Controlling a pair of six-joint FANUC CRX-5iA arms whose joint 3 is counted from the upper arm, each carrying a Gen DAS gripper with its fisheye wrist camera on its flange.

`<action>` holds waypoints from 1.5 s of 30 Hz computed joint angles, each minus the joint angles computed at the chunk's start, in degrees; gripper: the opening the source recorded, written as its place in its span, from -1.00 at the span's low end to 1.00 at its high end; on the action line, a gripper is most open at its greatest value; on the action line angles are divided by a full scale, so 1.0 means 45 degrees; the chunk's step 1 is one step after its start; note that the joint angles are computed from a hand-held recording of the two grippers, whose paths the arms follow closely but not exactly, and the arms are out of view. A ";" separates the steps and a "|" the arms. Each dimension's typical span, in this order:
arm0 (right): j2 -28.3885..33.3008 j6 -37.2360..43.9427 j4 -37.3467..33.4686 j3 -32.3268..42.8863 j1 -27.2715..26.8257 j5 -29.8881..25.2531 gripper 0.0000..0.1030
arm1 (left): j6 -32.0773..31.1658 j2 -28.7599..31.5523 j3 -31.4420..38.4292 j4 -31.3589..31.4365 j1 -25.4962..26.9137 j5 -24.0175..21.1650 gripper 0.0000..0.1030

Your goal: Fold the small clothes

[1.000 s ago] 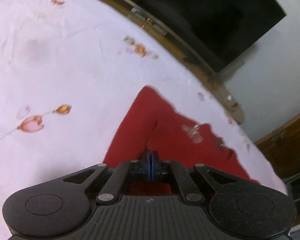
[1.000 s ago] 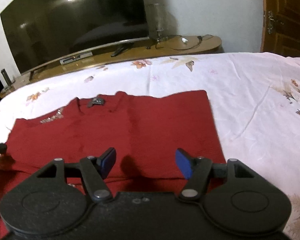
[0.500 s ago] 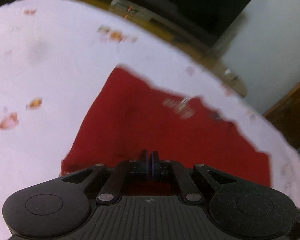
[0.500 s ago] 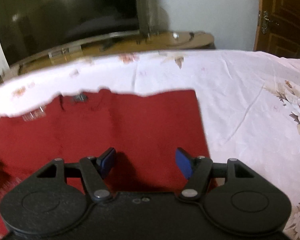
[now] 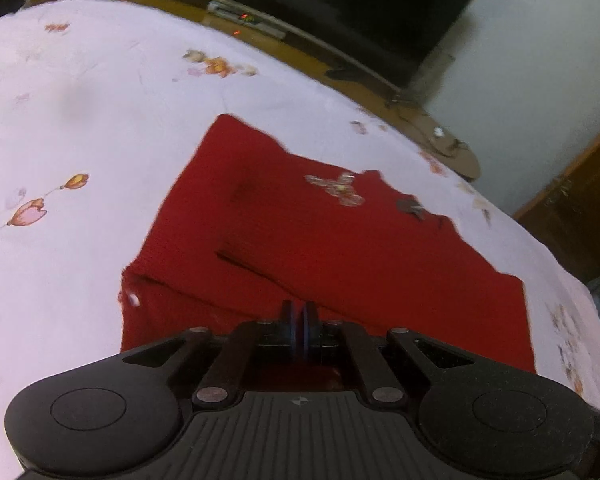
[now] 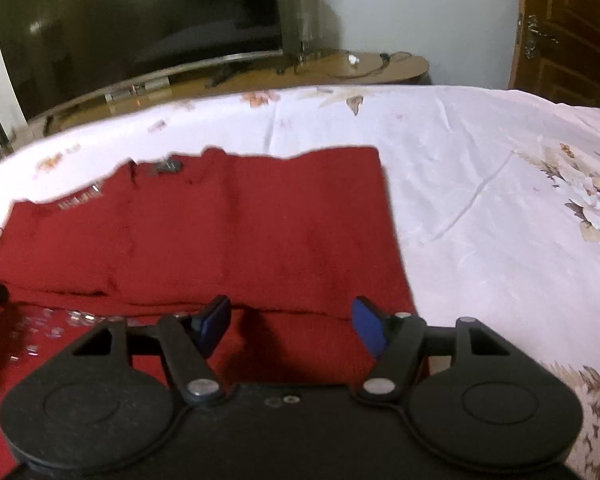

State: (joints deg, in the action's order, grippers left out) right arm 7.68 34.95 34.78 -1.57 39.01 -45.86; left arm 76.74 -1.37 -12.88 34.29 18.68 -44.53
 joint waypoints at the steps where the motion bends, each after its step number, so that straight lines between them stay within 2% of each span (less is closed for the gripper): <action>1: -0.0178 -0.0147 0.0122 -0.0161 0.0067 0.0013 0.29 | -0.0231 -0.0164 -0.0061 -0.0075 -0.0036 -0.0088 -0.98; 8: -0.1124 -0.0719 0.0417 -0.1035 0.0843 -0.0179 0.30 | -0.0578 -0.0700 -0.0097 -0.1150 -0.0350 -0.1458 -0.98; 13: -0.0813 -0.0100 -0.0246 -0.0782 0.1402 -0.1342 0.32 | -0.0445 -0.0989 -0.0178 -0.2177 -0.0756 -0.1255 -0.98; 15: -0.0657 -0.0181 -0.0486 -0.0656 0.1512 -0.1685 0.31 | -0.0218 -0.0968 0.0084 -0.2390 -0.0809 -0.1587 -0.98; 17: -0.0787 -0.0632 -0.0029 -0.0889 0.1714 -0.1669 0.31 | -0.0240 -0.0984 0.0307 -0.2667 -0.0872 -0.1898 -0.98; 20: -0.1006 -0.1159 0.0354 -0.1057 0.1998 -0.1821 0.31 | -0.0625 -0.1182 0.0424 -0.3117 -0.0922 -0.2223 -0.98; 25: -0.1454 -0.2309 0.1114 -0.1595 0.2675 -0.2559 0.31 | -0.1908 -0.1532 0.0261 -0.3008 -0.0787 -0.2586 -0.98; 30: -0.1781 -0.3758 0.1654 -0.2177 0.3444 -0.3377 0.35 | -0.3372 -0.1991 -0.0258 -0.2480 -0.0377 -0.3022 -0.98; 34: -0.1836 -0.4051 0.1194 -0.2311 0.3914 -0.4162 0.33 | -0.4367 -0.2415 -0.0777 -0.1948 0.0153 -0.3415 -0.98; 41: -0.2870 -0.4230 0.1631 -0.3037 0.4675 -0.4763 0.37 | -0.4223 -0.3959 -0.1705 -0.1944 0.1462 -0.4088 -0.98; 45: -0.3883 -0.3708 0.1371 -0.3722 0.4825 -0.5189 0.38 | -0.3619 -0.5149 -0.2350 -0.2249 0.2513 -0.4997 -0.98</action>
